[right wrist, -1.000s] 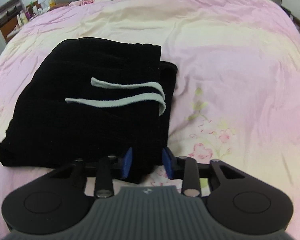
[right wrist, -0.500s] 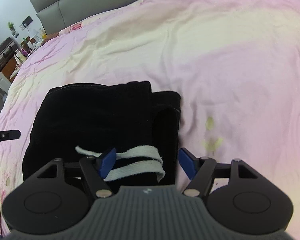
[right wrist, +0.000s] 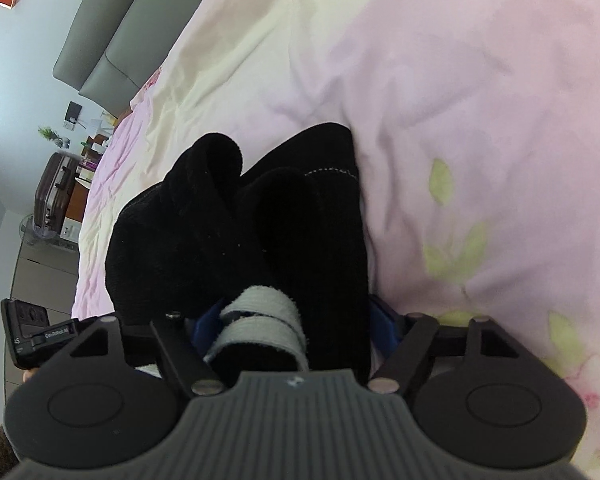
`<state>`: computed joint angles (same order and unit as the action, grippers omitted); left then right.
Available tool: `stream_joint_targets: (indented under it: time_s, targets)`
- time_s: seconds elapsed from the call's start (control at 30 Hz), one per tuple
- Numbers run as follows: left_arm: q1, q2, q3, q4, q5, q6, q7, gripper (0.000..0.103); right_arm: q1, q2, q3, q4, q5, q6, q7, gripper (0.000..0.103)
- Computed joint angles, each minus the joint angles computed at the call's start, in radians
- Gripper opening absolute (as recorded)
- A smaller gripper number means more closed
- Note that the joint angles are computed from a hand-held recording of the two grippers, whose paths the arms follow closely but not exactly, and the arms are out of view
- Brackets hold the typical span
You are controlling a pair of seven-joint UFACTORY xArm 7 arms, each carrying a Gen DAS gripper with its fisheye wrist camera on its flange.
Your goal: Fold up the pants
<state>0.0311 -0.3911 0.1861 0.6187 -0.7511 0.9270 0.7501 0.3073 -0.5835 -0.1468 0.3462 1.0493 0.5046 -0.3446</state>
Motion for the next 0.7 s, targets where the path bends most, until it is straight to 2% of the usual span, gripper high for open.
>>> stream_joint_targets:
  time_s: [0.1, 0.27, 0.47, 0.7]
  targets:
    - [0.004, -0.033, -0.027, -0.006, 0.046, -0.013, -0.052, 0.056, 0.012, -0.002, 0.013, -0.007, 0.044, -0.025, 0.005, 0.059]
    - [-0.012, -0.138, -0.043, -0.025, 0.137, -0.019, -0.129, 0.046, -0.048, -0.065, 0.108, 0.016, -0.188, 0.008, 0.213, 0.048]
    - [-0.030, -0.256, -0.007, 0.001, 0.209, 0.078, -0.177, 0.042, -0.042, -0.199, 0.123, 0.036, -0.352, 0.077, 0.387, 0.041]
    - [0.004, -0.373, 0.084, 0.108, 0.291, 0.249, -0.183, 0.042, 0.002, -0.310, 0.182, 0.141, -0.498, 0.166, 0.598, 0.040]
